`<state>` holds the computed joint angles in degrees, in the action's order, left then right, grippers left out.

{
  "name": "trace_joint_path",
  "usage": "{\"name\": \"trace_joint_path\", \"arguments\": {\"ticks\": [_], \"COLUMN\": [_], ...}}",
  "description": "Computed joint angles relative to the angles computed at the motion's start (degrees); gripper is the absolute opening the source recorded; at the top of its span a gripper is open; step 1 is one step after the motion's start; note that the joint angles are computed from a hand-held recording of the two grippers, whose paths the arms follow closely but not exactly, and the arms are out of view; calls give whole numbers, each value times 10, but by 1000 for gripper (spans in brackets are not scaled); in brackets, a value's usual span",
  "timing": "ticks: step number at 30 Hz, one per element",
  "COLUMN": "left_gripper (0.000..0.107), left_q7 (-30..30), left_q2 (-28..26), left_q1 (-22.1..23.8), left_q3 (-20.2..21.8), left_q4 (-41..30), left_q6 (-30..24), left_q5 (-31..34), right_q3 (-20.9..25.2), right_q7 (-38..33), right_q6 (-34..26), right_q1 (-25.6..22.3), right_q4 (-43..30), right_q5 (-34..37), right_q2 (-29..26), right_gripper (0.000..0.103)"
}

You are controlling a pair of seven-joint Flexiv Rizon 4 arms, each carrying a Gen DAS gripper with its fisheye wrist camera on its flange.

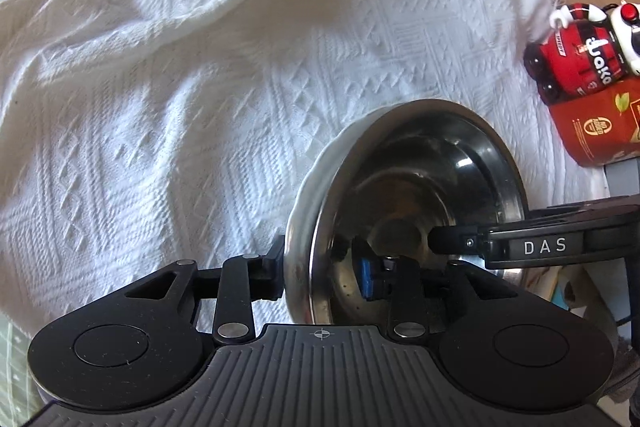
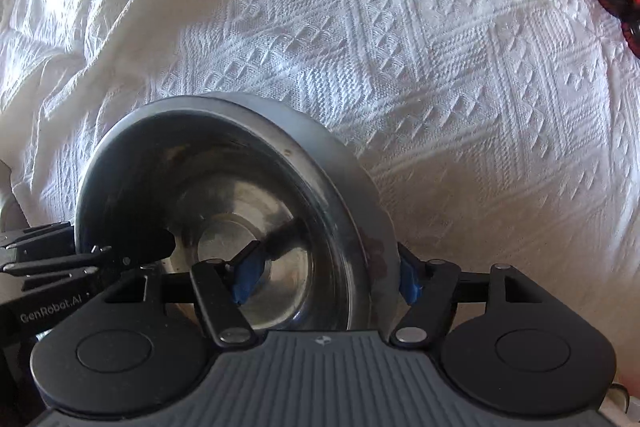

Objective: Organize plates and bowls

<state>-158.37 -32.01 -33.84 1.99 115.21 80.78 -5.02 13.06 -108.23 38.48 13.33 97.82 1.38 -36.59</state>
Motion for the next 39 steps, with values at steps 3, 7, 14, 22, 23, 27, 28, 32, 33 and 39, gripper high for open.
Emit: {"name": "trace_joint_path", "arguments": {"ticks": [3,7,14,22,23,27,28,32,33,39], "left_gripper": [37,36,28,28,28,28,28,29,29,28], "left_q7": [12,35,-27,-37,-9,121,146,223,231,262], "left_q2": [-3,-4,32,49,44,15,4,-33,-39,-68], "left_q1": [7,25,-76,-68,-45,50,67,81,71,-8], "left_q3": [-6,-25,105,112,85,-46,-74,-130,-128,-69], "left_q4": [-2,4,-15,-62,-64,-79,-89,-144,-156,-246], "left_q6": [3,14,-23,25,45,94,96,80,77,-12], "left_q5": [1,-9,83,209,203,155,144,115,110,75], "right_q3": [-3,-1,-6,53,63,92,98,82,66,62], "right_q7": [12,2,15,-74,-89,-108,-109,-112,-110,-152], "right_q6": [5,35,145,338,365,461,469,463,469,486], "right_q1": [1,-11,-19,-103,-114,-157,-171,-200,-196,-244], "right_q4": [3,20,75,153,160,194,200,222,232,245], "right_q5": [1,8,9,107,128,197,208,223,214,207], "right_q2": [3,16,57,138,143,174,181,213,218,206], "right_gripper": [69,68,68,68,69,72,72,72,72,72]}}
